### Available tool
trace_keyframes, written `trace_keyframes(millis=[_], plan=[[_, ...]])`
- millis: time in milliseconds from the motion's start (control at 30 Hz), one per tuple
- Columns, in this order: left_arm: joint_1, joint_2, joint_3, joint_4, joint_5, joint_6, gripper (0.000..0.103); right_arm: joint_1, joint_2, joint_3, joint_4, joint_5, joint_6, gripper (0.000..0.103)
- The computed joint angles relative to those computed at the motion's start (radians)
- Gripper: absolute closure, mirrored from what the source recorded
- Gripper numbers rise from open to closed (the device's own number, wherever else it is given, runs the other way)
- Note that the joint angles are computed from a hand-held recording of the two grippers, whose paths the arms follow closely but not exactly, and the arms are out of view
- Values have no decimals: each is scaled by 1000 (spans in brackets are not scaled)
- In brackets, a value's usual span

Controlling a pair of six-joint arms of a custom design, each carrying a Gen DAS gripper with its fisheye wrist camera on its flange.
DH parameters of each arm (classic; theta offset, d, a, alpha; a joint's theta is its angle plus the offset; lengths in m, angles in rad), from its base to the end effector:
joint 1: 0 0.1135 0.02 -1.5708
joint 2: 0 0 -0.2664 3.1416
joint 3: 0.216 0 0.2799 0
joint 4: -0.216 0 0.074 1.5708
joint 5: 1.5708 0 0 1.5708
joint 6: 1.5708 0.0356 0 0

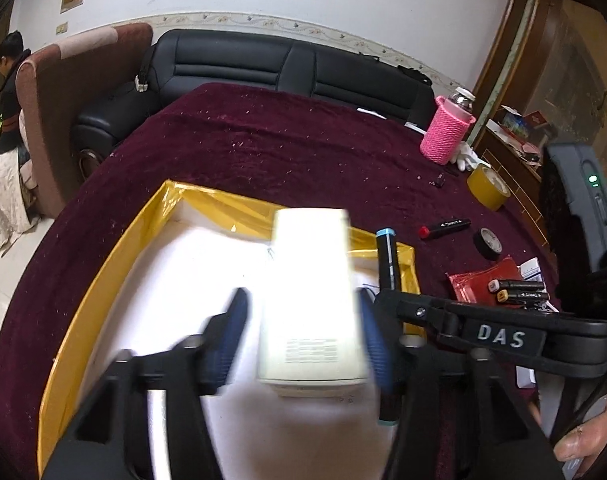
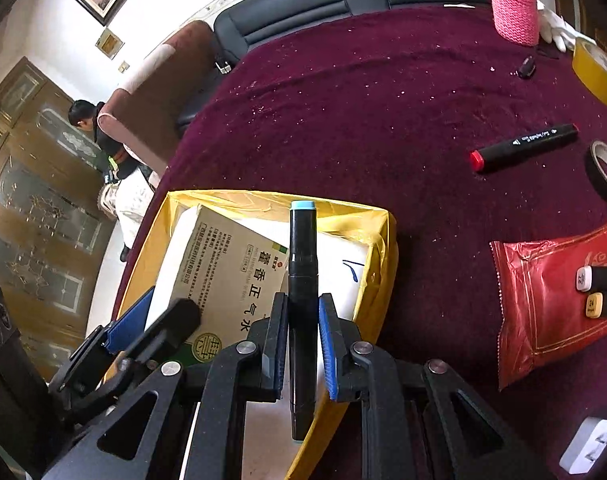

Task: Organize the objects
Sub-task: 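Carry the box and marker to the yellow-rimmed tray and release both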

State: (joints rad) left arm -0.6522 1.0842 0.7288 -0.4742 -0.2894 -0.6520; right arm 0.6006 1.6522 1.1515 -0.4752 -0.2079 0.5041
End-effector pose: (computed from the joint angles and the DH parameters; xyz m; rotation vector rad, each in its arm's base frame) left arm 0.2014 -0.1410 0.2303 -0.1340 2.3705 -0.2844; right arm 0.3022 0.2159 0.2103 -0.2135 2.6565 0.6650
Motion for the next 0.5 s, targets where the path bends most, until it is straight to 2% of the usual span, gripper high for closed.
trace_keyframes(millis=[67,333,500], plan=[[14,-16,-21,1,2,-35,23,-3,1,-2,5,-2,-4,86],[122,-160,-190,37,140,-228,21,1,10,3,5,20,-31,85],[80,-206,-202,2,84,-282,20,4,4,-6,10,19,-34,85]])
